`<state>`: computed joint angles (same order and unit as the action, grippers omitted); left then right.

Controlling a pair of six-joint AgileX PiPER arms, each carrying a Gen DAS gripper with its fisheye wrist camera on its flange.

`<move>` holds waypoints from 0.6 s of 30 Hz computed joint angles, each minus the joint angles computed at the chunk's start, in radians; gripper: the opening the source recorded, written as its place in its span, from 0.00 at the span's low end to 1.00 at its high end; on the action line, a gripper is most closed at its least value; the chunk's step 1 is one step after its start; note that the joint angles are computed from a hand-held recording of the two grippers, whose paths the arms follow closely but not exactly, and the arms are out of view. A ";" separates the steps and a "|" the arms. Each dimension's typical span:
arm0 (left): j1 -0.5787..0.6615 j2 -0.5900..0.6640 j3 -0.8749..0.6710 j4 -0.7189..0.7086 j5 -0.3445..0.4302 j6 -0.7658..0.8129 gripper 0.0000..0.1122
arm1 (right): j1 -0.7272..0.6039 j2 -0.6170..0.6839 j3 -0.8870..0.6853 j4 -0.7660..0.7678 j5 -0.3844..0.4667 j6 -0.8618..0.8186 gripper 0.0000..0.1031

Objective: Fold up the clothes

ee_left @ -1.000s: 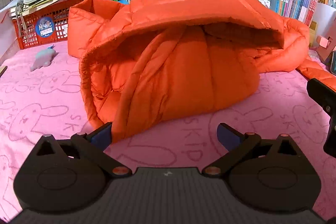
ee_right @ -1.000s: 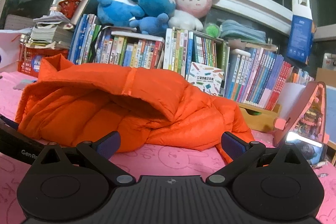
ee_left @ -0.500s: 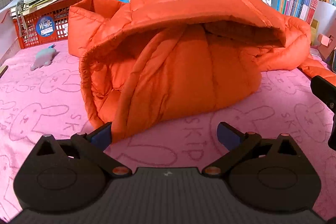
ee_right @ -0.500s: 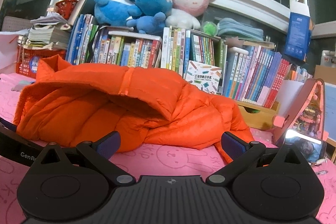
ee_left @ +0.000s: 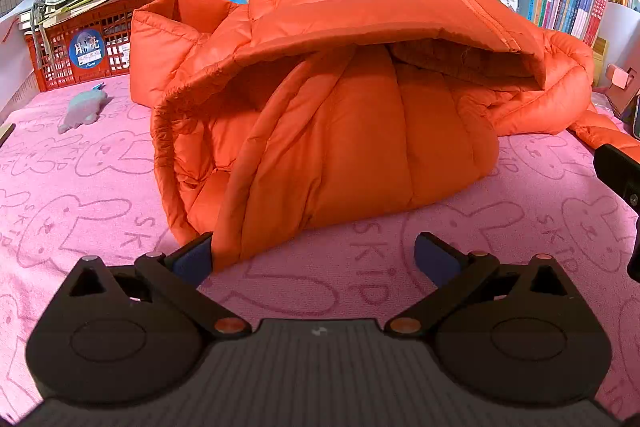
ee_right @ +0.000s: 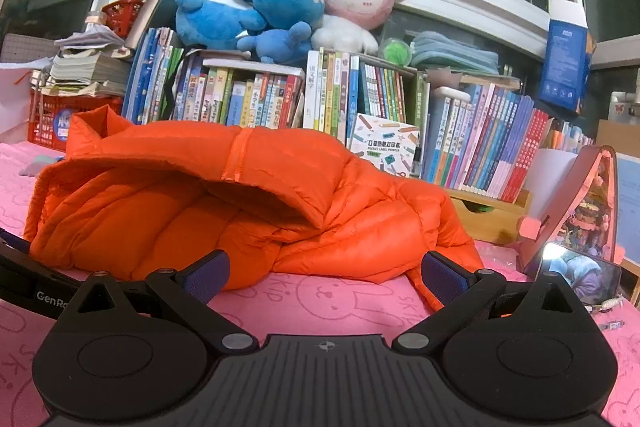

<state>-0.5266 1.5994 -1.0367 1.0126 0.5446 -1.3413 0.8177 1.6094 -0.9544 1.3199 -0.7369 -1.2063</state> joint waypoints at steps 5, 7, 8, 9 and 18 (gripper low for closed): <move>0.001 -0.001 0.001 -0.001 -0.002 0.001 0.92 | 0.004 0.001 0.001 0.001 -0.008 0.002 1.00; 0.001 -0.001 0.001 -0.001 -0.002 0.001 0.92 | 0.006 0.002 0.001 0.004 -0.011 0.000 1.00; 0.001 -0.001 0.001 -0.002 -0.001 0.003 0.92 | 0.007 0.002 0.002 0.004 -0.013 0.000 1.00; 0.002 -0.002 0.001 -0.002 -0.002 0.003 0.92 | 0.006 0.002 0.001 0.004 -0.012 -0.001 1.00; 0.003 -0.002 0.001 -0.005 -0.002 0.008 0.92 | 0.007 0.004 -0.004 0.013 -0.015 -0.010 1.00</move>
<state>-0.5238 1.5974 -1.0354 1.0078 0.5423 -1.3337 0.8244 1.6137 -0.9581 1.3330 -0.7521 -1.2160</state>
